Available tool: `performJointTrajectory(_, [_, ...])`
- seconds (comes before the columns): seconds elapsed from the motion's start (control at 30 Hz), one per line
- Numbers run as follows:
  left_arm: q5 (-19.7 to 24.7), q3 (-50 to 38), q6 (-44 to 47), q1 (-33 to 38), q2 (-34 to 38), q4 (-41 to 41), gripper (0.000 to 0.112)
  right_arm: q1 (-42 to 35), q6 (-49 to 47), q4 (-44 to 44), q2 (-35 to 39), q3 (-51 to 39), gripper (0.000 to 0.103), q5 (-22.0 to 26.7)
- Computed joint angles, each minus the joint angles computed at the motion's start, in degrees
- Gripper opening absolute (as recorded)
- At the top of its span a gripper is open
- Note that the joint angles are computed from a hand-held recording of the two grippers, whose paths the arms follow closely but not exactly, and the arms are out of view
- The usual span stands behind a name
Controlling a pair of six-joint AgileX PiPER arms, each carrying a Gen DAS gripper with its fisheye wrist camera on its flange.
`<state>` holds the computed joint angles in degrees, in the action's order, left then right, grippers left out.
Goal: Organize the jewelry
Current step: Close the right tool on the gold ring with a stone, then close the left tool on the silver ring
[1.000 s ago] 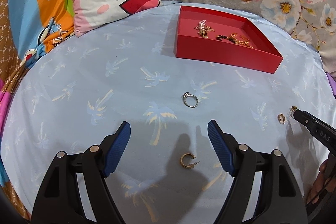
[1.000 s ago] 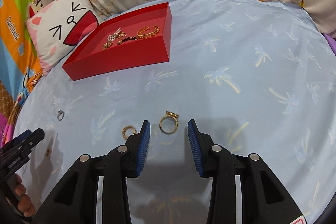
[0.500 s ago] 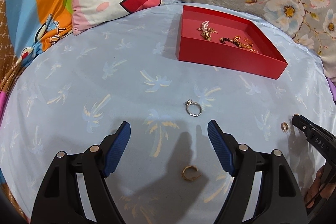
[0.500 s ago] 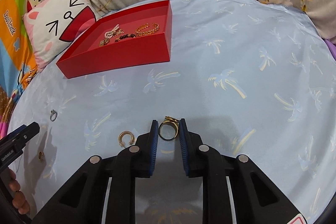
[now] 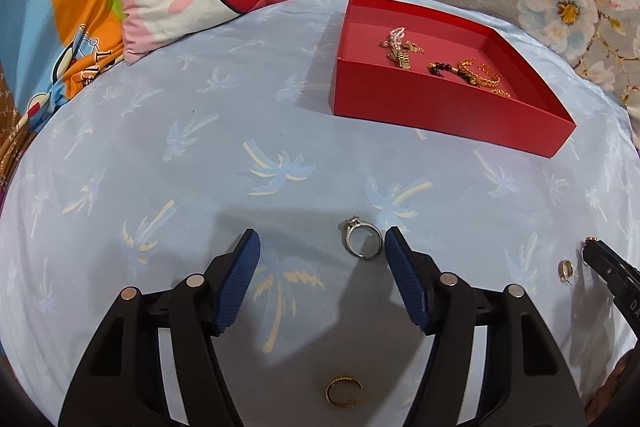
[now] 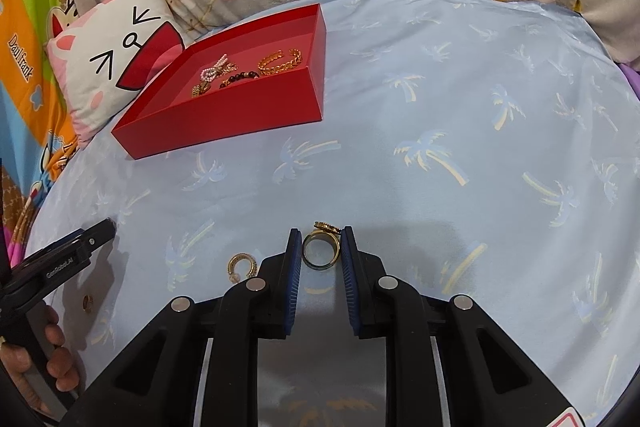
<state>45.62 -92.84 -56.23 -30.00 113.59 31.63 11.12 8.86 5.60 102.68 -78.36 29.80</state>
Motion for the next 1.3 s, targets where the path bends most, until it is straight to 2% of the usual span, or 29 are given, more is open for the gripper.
performJointTrajectory(0.17, [2.73,-3.33,0.59,-0.76,2.20,1.42,0.057,-0.26,-1.01,1.08,0.11,-0.15,0.019,0.15])
performJointTrajectory(0.27, [2.66,-3.13,0.66,-0.95,2.15,2.16,0.048,-0.49,-1.68,1.75,0.06,-0.03,0.019,-0.01])
performJointTrajectory(0.33, [1.64,-1.84,0.91,-1.15,1.40,2.58,0.038,-0.54,-1.92,1.96,0.10,-0.01,0.019,-0.15])
performJointTrajectory(0.53, [-1.64,1.63,1.83,-0.93,-0.77,1.92,0.018,-0.51,-1.98,2.08,-0.40,0.70,0.019,-0.90])
performJointTrajectory(0.6, [-3.05,2.78,2.17,-0.45,-1.53,1.04,0.018,-0.57,-2.16,2.31,-0.49,0.87,0.019,-1.10])
performJointTrajectory(0.8, [-5.97,4.88,3.10,0.42,-2.81,-0.81,0.006,-0.60,-2.33,2.49,-0.50,0.94,0.019,-1.20])
performJointTrajectory(1.0, [-7.78,6.01,3.82,0.94,-3.57,-1.77,0.007,-0.69,-2.63,2.85,-0.50,1.01,0.019,-1.31])
performJointTrajectory(1.07, [-7.46,5.59,3.33,0.57,-3.52,-0.68,0.018,-0.74,-2.92,3.19,-0.53,0.99,0.019,-1.24])
performJointTrajectory(1.1, [-7.17,5.32,2.70,0.35,-3.40,0.04,0.029,-0.68,-2.92,3.20,-0.51,0.95,0.019,-1.21])
performJointTrajectory(1.13, [-6.93,4.94,2.31,0.19,-3.19,0.75,0.034,-0.73,-3.04,3.28,-0.53,0.99,0.019,-1.24])
performJointTrajectory(1.3, [-4.70,0.65,7.15,0.38,-0.13,-1.83,0.034,-0.71,-2.96,3.24,-0.56,1.04,0.019,-1.31])
